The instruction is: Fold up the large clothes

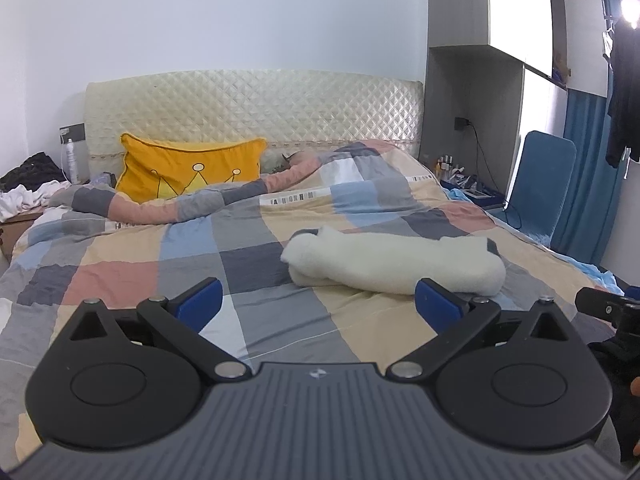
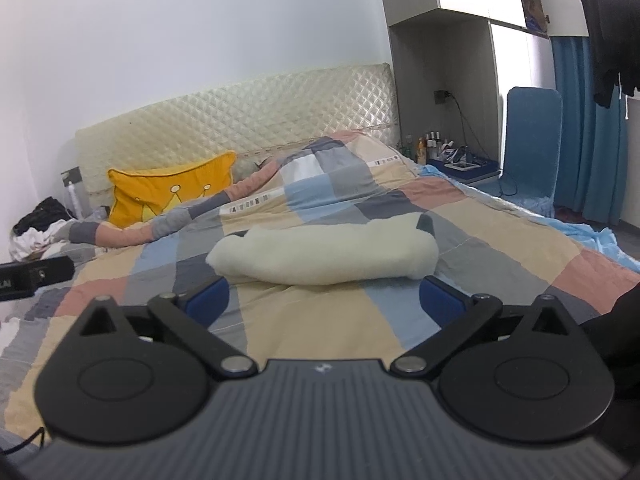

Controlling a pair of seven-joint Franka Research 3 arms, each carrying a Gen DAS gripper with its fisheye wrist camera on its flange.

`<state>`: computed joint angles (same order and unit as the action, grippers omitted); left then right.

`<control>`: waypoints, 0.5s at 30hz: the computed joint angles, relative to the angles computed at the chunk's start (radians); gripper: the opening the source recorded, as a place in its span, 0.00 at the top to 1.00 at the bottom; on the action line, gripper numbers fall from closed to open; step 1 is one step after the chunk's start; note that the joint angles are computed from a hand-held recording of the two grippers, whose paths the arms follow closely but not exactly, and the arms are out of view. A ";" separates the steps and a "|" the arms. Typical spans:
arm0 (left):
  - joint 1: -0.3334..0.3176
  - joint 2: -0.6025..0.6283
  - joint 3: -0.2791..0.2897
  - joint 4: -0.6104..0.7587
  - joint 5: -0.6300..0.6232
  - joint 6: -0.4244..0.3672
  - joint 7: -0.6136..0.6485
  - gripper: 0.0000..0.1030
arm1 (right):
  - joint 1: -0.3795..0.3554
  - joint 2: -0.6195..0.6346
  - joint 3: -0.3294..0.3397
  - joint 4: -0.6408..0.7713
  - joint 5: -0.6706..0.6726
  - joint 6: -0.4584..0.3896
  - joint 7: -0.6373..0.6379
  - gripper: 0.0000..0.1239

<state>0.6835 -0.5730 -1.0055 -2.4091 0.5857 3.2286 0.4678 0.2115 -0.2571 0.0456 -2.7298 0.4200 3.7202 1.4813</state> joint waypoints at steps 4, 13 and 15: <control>-0.005 0.004 0.000 0.003 0.006 -0.001 0.010 0.00 | 0.006 -0.002 -0.021 -0.005 -0.038 -0.002 0.031 0.17; 0.003 -0.009 -0.007 -0.009 -0.018 0.028 0.032 0.00 | -0.006 -0.010 -0.005 -0.001 -0.022 -0.025 0.015 0.17; 0.005 -0.014 -0.009 -0.011 -0.027 0.028 0.035 0.00 | -0.006 -0.012 -0.002 -0.001 -0.016 -0.031 0.012 0.17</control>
<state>0.6889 -0.5867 -1.0149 -2.4198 0.5591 3.2568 0.5029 0.2050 -0.2695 0.0437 -2.7308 0.4036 3.6896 1.4935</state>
